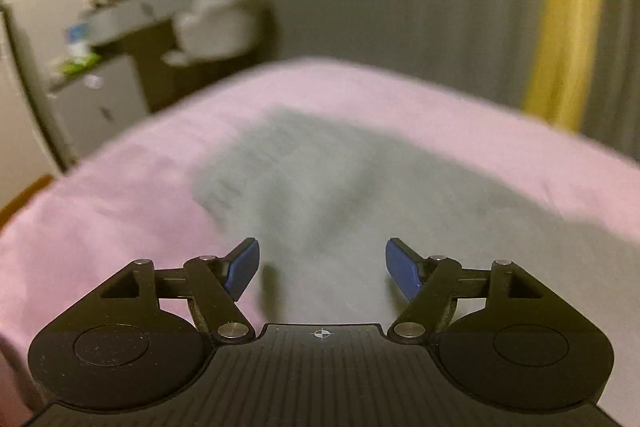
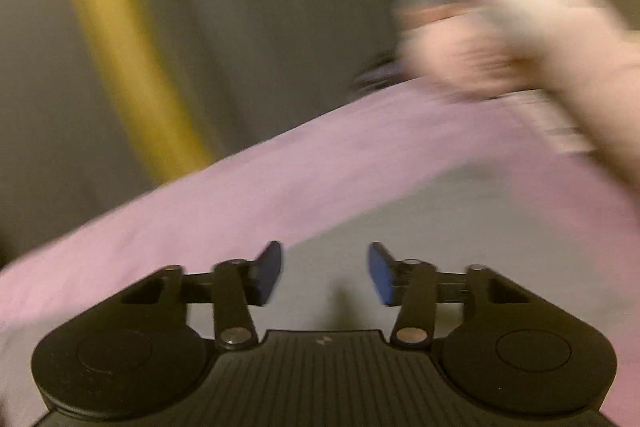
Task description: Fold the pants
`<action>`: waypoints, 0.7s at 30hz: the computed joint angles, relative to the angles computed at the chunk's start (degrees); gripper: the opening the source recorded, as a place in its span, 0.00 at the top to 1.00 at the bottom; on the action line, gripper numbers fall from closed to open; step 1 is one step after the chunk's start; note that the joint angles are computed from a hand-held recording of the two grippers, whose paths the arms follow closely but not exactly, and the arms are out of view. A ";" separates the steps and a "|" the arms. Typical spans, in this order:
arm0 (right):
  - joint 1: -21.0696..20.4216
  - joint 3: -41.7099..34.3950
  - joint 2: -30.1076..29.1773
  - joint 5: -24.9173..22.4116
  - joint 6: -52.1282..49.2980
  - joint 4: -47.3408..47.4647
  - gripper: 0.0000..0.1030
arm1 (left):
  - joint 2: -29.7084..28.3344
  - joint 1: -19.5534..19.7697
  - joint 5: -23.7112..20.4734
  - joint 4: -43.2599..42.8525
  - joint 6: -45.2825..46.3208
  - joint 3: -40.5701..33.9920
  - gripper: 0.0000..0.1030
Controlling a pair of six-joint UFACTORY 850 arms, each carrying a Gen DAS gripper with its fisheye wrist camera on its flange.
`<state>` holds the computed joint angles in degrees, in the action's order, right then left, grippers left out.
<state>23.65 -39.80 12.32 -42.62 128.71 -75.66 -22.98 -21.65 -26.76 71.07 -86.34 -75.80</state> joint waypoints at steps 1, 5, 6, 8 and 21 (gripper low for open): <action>0.00 -2.62 -3.75 4.15 0.10 -3.25 0.67 | -0.80 -0.79 -0.07 -1.54 2.21 -0.23 0.27; 1.47 -12.18 -16.01 12.15 -1.03 -13.07 0.70 | -3.69 -4.55 -3.88 4.86 0.36 0.66 0.26; 1.45 -14.48 -18.74 13.77 -2.29 -13.81 0.72 | -4.18 -5.14 -5.17 8.42 -1.32 1.09 0.26; 1.14 -18.07 -22.96 16.54 -5.59 -11.80 0.81 | -4.94 -5.09 -5.39 11.79 -3.43 1.08 0.22; 0.04 -20.54 -25.61 18.95 -8.63 -3.33 0.81 | -4.18 -4.95 -5.29 16.60 -10.73 2.81 0.16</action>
<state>23.69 -60.34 -13.29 -23.66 120.08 -79.00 -27.16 -26.60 -32.05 87.67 -97.07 -72.99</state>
